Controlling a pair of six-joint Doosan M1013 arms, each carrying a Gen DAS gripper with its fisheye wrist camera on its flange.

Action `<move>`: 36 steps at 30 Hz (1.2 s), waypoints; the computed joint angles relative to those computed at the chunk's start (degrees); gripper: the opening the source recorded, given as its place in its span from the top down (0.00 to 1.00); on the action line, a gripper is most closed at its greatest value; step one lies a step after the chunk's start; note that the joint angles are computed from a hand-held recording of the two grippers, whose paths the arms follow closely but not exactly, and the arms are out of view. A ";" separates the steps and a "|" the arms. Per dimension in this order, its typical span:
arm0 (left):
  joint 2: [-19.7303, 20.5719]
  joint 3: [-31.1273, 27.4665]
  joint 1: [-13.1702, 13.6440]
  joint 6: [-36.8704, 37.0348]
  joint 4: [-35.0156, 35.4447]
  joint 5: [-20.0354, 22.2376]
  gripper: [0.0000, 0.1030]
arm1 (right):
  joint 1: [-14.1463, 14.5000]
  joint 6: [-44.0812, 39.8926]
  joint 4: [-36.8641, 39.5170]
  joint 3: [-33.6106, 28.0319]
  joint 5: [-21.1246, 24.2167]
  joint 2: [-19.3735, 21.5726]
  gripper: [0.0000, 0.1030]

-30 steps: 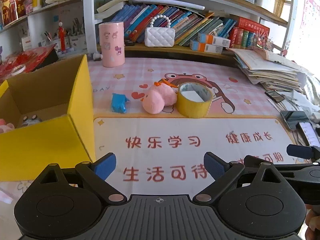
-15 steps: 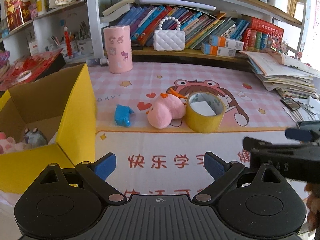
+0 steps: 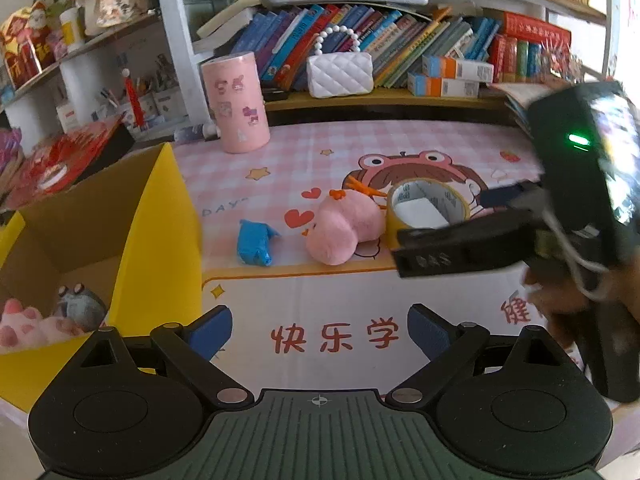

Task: Organize objects
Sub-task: 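Grasp the pink plush toy with the left gripper while the right grasps the yellow tape roll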

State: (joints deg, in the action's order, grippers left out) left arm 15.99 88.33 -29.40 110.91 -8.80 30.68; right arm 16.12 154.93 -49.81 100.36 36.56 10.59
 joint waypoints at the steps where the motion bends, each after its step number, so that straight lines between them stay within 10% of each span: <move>1: 0.06 -0.05 -0.07 -0.15 0.52 -0.02 0.07 | -0.40 -1.14 0.79 -0.36 -0.38 0.50 0.09; 15: 2.28 -2.59 -0.72 -2.78 3.00 -0.14 0.07 | -4.41 -13.07 14.32 -0.94 -7.26 0.99 0.18; 26: 7.66 -7.39 -2.13 -4.89 3.50 -1.30 0.09 | -2.67 13.62 -3.55 4.07 -2.37 -7.20 0.18; 36: 12.36 -11.94 -3.46 -5.20 4.34 -0.45 0.18 | -0.54 13.89 1.34 6.75 1.11 -10.46 0.18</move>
State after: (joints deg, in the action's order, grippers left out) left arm 28.35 76.38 -32.86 105.71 -4.46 30.23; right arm 15.57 168.82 -48.46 107.11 37.67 0.12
